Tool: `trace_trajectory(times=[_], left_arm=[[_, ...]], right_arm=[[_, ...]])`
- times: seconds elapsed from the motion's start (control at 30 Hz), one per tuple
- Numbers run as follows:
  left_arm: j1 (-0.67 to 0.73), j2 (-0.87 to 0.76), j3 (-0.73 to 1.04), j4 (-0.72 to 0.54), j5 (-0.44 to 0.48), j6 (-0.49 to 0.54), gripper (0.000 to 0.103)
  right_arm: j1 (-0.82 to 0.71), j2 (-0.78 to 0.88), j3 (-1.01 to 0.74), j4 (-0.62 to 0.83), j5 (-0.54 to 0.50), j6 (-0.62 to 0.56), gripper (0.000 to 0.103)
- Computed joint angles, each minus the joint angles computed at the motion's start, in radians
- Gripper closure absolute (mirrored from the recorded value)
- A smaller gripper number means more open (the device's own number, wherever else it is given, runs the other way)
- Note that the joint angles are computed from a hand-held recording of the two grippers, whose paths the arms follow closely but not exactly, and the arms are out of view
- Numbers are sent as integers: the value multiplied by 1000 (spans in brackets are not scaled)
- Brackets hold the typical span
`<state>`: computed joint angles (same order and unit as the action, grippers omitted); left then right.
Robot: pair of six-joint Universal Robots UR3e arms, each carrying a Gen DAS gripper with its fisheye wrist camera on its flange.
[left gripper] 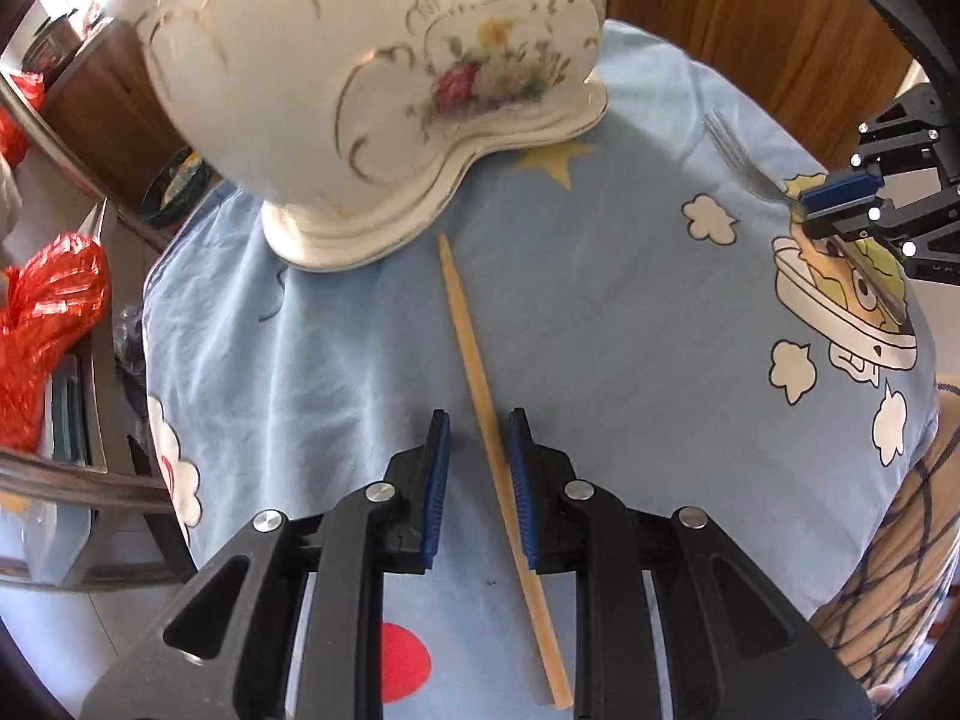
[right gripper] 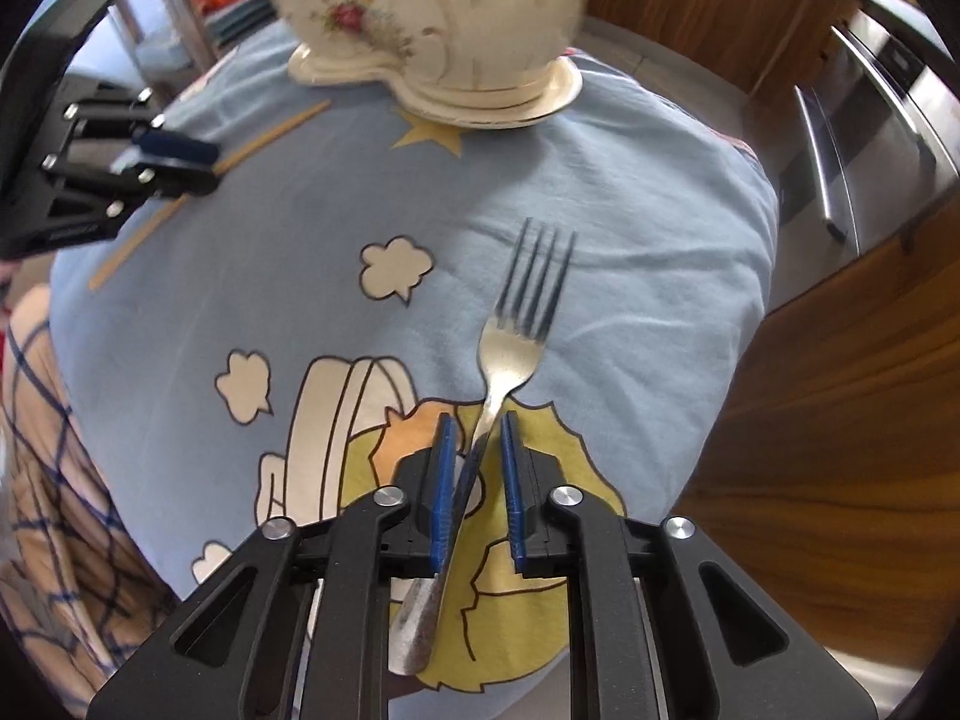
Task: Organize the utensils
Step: 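Grasp the silver fork with the right tool while the left tool grasps the last chopstick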
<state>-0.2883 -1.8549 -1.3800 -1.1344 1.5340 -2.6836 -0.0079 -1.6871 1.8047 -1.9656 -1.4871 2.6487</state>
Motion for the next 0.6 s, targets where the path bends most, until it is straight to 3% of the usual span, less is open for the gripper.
trace_trajectory(times=[0.1, 0.6], left_arm=[[4, 9, 7, -37, -11, 32, 93], [-60, -11, 50, -94, 86, 58, 93]], right_arm=[[53, 5, -14, 18, -33, -31, 97], [115, 132, -208, 185, -117, -17, 92]])
